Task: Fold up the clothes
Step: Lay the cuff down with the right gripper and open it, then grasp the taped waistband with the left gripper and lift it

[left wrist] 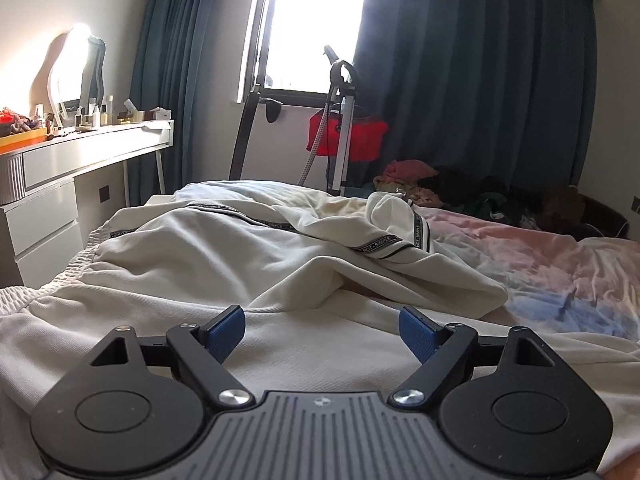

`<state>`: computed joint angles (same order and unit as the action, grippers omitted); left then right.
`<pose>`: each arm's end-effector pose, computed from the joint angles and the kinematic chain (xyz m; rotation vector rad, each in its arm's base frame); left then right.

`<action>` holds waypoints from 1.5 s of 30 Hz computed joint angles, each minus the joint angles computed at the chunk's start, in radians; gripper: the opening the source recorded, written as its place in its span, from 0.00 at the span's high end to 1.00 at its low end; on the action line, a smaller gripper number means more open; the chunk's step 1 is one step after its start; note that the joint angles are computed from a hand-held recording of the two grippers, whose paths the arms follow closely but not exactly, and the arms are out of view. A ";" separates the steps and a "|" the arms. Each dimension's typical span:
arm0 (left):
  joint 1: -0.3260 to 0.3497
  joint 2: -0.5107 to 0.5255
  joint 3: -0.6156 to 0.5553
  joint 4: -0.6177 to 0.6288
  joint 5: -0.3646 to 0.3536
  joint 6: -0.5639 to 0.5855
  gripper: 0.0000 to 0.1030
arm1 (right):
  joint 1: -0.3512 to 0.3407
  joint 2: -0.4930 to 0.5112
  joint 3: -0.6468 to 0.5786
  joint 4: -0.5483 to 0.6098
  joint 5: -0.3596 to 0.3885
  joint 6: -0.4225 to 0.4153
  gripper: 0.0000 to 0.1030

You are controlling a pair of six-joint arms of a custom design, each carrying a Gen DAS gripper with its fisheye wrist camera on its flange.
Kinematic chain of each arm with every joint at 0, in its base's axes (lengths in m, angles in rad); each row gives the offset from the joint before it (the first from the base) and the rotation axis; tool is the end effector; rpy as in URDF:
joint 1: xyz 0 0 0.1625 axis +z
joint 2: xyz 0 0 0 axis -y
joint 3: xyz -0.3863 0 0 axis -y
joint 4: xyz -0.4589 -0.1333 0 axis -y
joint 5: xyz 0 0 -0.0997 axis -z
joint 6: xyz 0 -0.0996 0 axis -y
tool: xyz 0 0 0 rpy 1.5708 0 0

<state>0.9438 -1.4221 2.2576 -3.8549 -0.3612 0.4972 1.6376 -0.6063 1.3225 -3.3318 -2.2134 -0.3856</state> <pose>-0.0584 -0.4666 0.2989 0.0243 1.8356 -1.4529 0.1257 -0.7760 0.1275 0.0801 -2.1721 1.1007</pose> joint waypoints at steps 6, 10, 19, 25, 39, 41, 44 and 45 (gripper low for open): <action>-0.019 -0.007 0.008 -0.030 0.010 0.028 0.17 | 0.038 -0.049 0.086 -0.085 0.059 -0.081 0.29; -0.038 -0.018 0.018 -0.053 0.021 0.048 0.17 | 0.076 -0.116 0.178 -0.105 0.123 -0.087 0.28; -0.107 -0.041 0.047 -0.107 0.095 0.106 0.17 | 0.185 -0.213 0.364 -0.165 0.307 -0.098 0.28; -0.123 -0.047 0.055 -0.134 0.097 0.133 0.17 | 0.217 -0.239 0.441 -0.136 0.380 -0.076 0.28; 0.127 0.224 -0.335 0.368 -0.190 0.009 0.12 | 0.248 -0.204 0.456 -0.173 0.333 -0.024 0.28; 0.174 0.319 -0.497 0.516 -0.220 -0.062 0.12 | 0.230 -0.199 0.449 -0.166 0.361 -0.002 0.28; 0.225 0.514 -0.778 0.580 -0.215 -0.040 0.13 | 0.212 -0.157 0.407 -0.186 0.346 0.024 0.28; 0.240 0.582 -0.883 0.610 -0.203 -0.033 0.13 | 0.206 -0.137 0.386 -0.201 0.337 0.033 0.28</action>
